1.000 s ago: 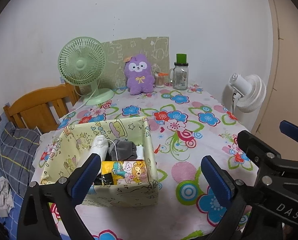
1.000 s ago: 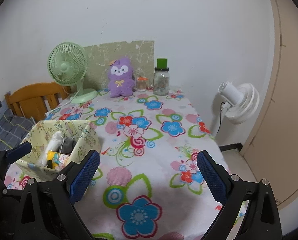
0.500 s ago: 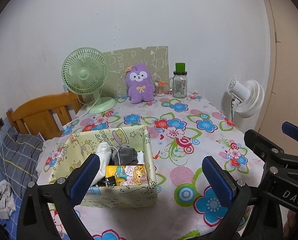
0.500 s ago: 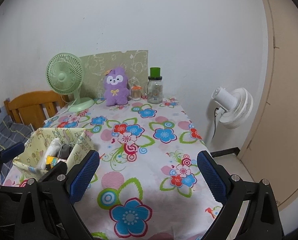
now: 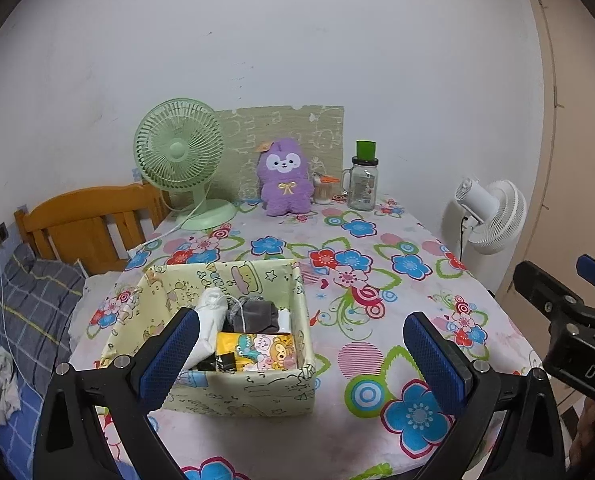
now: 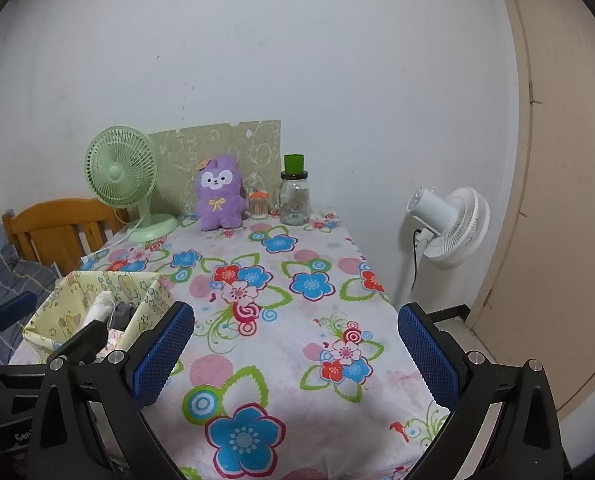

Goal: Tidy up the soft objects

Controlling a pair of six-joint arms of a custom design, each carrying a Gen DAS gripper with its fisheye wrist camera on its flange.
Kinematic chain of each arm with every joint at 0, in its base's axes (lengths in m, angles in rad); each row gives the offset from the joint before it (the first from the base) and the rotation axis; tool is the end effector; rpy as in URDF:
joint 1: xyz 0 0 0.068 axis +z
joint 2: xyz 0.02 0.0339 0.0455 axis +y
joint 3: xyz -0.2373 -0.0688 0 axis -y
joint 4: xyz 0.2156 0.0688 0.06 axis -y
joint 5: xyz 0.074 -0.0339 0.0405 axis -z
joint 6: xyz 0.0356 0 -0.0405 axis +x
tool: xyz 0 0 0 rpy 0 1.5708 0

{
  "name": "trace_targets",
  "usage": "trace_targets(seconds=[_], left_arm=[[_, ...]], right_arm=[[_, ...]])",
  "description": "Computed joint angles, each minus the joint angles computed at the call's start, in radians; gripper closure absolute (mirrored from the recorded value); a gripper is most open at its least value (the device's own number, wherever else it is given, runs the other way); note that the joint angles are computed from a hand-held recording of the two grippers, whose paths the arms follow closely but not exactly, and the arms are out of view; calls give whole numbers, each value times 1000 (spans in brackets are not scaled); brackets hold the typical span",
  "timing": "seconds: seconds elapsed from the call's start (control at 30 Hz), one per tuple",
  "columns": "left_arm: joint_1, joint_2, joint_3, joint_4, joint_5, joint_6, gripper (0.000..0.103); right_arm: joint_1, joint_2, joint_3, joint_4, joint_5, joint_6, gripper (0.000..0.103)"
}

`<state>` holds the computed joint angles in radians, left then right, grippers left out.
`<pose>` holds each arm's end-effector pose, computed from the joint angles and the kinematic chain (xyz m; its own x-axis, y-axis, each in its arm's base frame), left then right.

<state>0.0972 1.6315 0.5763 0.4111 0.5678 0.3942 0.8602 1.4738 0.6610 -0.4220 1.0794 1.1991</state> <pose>0.2766 0.0077 0.1299 -0.4189 0.2845 -0.8623 0.5492 0.8357 0.0090 0.1665 0.1453 0.1486 -0.3802 0.2322 -0.8953 0.5127 0.8585 0.0049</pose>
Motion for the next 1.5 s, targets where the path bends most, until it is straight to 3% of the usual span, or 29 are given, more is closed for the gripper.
trace_targets(seconds=[0.4,0.53,1.07,1.5], left_arm=[[11,-6,16,-46,29,9,0],[8,-17,-12,6,10,1,0],[16,-22,-11,-2,35,1,0],[23,-7,12,-18,31,-19,0]], right_arm=[[3,-4,-10,5,-3,16,0],[5,-2,-6,-2,-3,22,0],[16,5,7,-36,-1,50,0],[0,10,-4,9,-16,13,0]])
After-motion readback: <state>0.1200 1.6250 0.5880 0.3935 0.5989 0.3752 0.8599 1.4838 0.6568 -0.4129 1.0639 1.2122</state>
